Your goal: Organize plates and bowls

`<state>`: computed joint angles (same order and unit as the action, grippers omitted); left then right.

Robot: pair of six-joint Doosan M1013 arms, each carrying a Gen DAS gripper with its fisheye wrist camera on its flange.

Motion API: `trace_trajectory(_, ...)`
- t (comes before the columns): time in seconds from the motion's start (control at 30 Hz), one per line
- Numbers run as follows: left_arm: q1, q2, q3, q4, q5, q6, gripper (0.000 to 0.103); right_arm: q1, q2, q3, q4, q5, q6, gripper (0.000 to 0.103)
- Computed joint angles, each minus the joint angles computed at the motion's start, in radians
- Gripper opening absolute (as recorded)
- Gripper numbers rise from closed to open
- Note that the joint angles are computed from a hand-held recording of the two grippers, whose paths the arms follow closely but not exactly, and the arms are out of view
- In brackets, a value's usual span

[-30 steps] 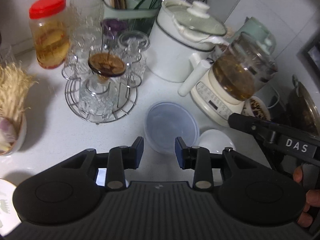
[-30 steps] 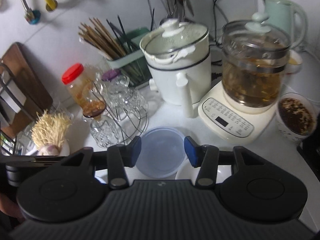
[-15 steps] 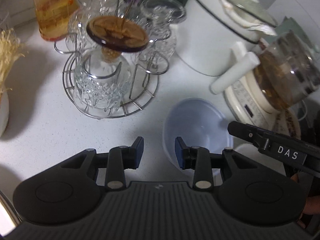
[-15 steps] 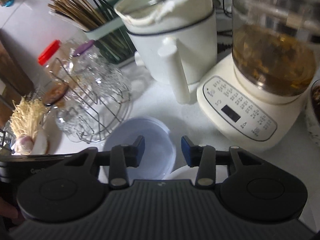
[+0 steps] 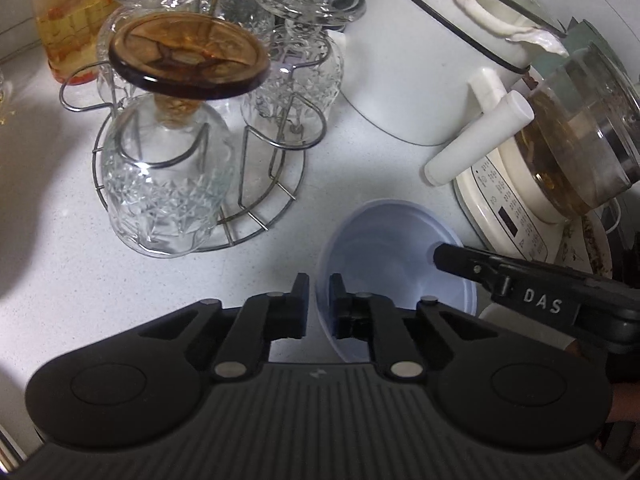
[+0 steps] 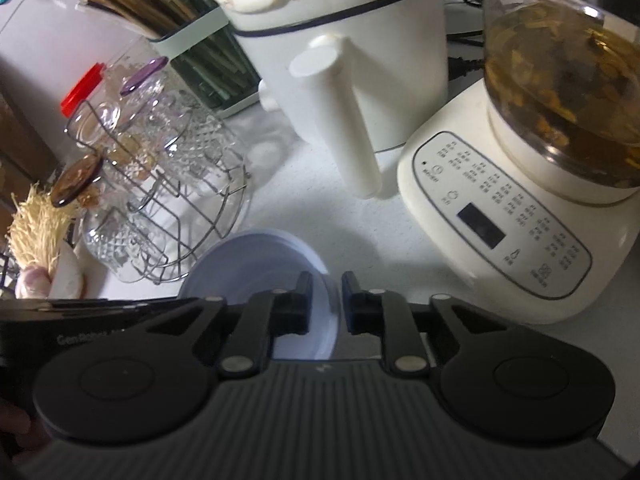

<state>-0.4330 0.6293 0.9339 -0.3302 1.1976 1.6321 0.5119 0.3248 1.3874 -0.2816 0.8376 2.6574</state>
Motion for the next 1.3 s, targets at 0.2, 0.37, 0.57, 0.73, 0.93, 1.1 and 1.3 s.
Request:
trace_trajectory(0.2, 0.0, -0.011, -0.005, -0.002, -0.002, 0.007, 0.012, 0.007, 0.001, -0.02, -0.012, 0.011, 0.017, 0.018)
trace_trajectory(0.37, 0.008, -0.027, -0.013, -0.015, 0.001, 0.026, 0.012, 0.023, -0.002, -0.05, -0.046, 0.047, 0.043, 0.018)
trace_trajectory(0.57, 0.024, -0.047, -0.034, -0.036, 0.03, 0.033, 0.012, 0.046, -0.005, -0.097, -0.069, 0.094, 0.07, 0.018)
trace_trajectory(0.73, 0.041, -0.075, -0.028, -0.061, 0.033, 0.049, 0.012, 0.063, -0.007, -0.13, -0.079, 0.129, 0.089, 0.018)
trace_trajectory(0.93, 0.06, -0.108, -0.009, -0.085, 0.025, 0.068, 0.012, 0.09, -0.011, -0.153, -0.108, 0.152, 0.112, 0.018)
trace_trajectory(1.1, 0.074, -0.125, 0.01, -0.116, 0.021, 0.096, 0.013, 0.114, -0.014, -0.165, -0.148, 0.167, 0.143, 0.018)
trace_trajectory(1.3, 0.085, -0.156, 0.047, -0.118, -0.011, 0.096, 0.013, 0.129, -0.014, -0.178, -0.159, 0.161, 0.129, 0.018)
